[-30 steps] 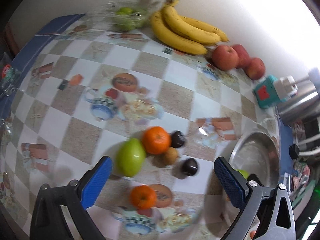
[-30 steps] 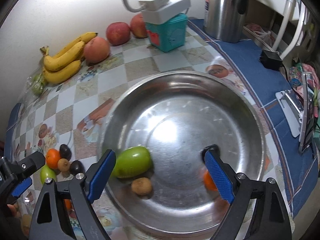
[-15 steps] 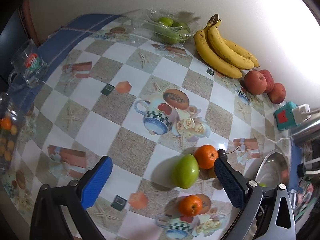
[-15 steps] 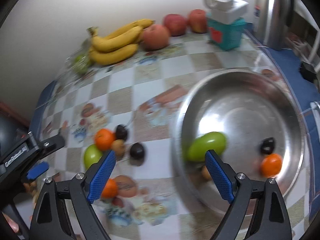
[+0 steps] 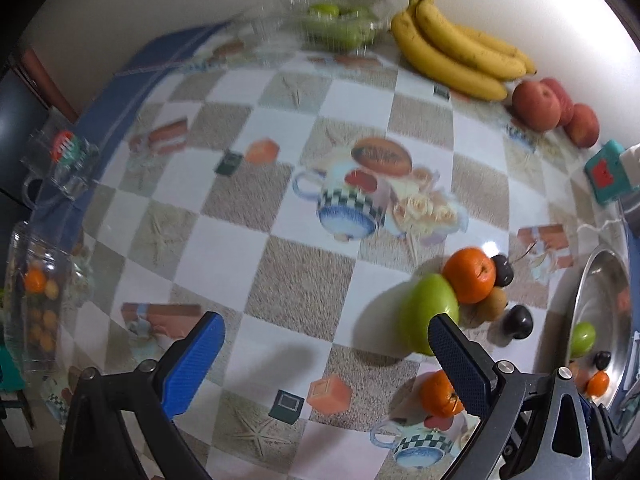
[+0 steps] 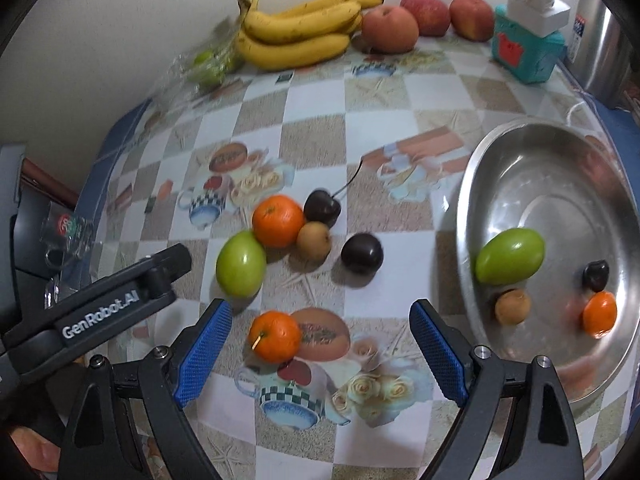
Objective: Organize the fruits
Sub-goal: 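Move both open tools back over the remaining fruits, then grasp a mandarin with the right tool while the left grasps a green apple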
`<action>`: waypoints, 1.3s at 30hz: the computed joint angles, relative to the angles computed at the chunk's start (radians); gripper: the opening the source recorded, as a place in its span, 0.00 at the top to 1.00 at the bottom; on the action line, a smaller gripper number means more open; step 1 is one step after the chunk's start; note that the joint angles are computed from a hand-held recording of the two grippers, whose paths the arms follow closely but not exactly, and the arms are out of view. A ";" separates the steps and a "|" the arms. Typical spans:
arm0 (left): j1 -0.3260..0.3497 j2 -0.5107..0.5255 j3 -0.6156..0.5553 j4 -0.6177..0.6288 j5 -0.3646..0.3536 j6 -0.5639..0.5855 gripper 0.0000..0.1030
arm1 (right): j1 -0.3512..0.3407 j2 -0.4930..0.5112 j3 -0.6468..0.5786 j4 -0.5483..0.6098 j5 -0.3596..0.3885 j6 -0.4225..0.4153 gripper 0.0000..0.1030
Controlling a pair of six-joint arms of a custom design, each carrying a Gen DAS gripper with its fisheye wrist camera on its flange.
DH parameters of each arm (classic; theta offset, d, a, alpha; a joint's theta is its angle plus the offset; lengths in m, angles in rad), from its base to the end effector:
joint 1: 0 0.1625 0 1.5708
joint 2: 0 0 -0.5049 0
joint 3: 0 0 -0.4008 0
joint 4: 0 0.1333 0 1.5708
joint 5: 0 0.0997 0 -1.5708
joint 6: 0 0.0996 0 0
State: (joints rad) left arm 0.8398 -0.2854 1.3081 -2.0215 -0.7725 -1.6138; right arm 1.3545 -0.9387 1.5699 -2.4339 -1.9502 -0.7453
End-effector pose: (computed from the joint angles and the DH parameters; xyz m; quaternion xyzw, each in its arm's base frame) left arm -0.3414 -0.6872 -0.1499 -0.2785 0.8461 -0.2428 0.3842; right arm -0.0647 -0.7436 0.2662 0.2340 -0.9472 0.0141 0.2186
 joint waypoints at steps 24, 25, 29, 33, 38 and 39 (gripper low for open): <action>0.023 -0.040 0.091 -0.096 -0.033 -0.035 0.00 | 0.022 0.049 0.078 -0.077 -0.112 -0.110 0.33; 0.024 -0.043 0.098 -0.107 -0.032 -0.031 0.00 | 0.022 0.049 0.077 -0.073 -0.107 -0.109 0.37; 0.024 -0.042 0.098 -0.119 -0.030 -0.027 0.00 | 0.022 0.047 0.075 -0.049 -0.088 -0.104 0.51; 0.022 -0.043 0.098 -0.124 -0.026 -0.026 0.00 | 0.023 0.052 0.067 -0.019 -0.087 -0.091 0.58; 0.019 -0.044 0.097 -0.133 -0.022 -0.024 0.00 | 0.022 0.051 0.063 -0.007 -0.076 -0.086 0.63; 0.019 -0.044 0.096 -0.134 -0.022 -0.023 0.00 | 0.020 0.047 0.062 0.001 -0.072 -0.084 0.63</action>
State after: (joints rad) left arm 0.8584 -0.3290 1.4044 -2.1556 -0.7942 -1.6367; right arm 1.3744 -0.8916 1.6318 -2.4326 -2.0224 -0.8289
